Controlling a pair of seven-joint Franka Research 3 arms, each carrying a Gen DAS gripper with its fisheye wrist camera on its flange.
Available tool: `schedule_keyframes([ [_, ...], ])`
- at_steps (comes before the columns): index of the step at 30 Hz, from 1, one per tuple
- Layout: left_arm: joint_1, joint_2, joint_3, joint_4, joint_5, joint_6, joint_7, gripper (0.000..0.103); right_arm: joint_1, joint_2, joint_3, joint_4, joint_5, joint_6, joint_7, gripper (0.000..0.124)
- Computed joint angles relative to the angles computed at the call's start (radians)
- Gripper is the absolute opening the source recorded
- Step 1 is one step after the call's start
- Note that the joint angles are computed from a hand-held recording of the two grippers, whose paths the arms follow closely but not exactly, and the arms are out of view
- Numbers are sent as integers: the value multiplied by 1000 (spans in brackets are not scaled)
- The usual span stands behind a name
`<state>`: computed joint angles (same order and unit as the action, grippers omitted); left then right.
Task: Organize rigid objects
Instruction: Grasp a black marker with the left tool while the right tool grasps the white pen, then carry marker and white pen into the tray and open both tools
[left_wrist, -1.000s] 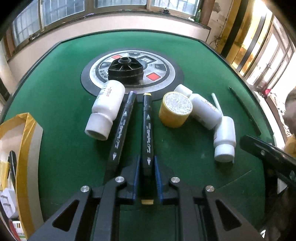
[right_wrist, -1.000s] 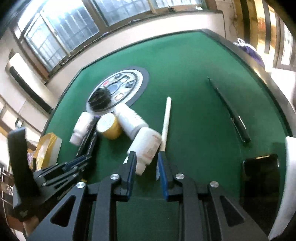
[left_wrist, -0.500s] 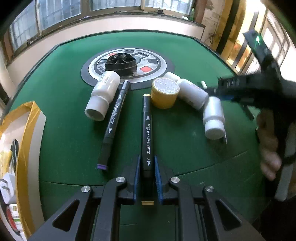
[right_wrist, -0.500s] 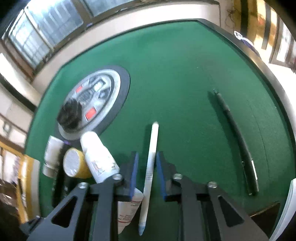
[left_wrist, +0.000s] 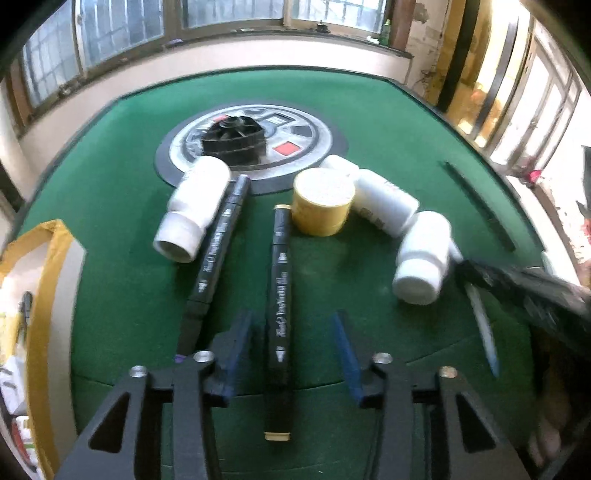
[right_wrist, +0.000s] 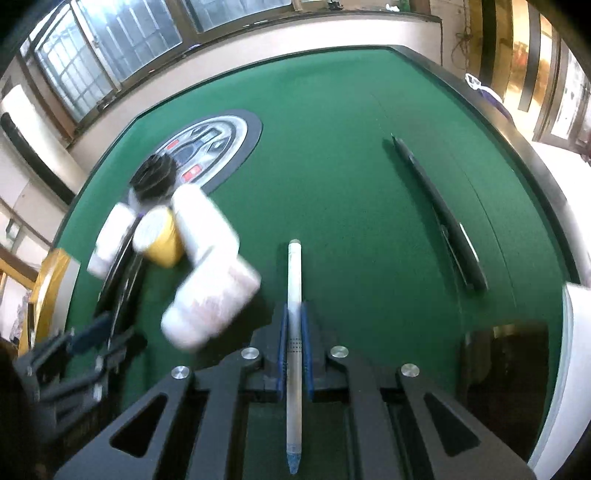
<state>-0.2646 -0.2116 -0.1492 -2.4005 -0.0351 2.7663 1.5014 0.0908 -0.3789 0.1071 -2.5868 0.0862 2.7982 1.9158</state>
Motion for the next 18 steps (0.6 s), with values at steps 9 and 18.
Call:
schedule_keyframes([
  [9,-50,-128,53,-112,-101,-39,82,14,24,-102,55,-93,14,5,-3,8],
  [18,-108,-112,123,-111,-318,-4,206,15,-76,-171,208,-123,-194,-39,188,8],
])
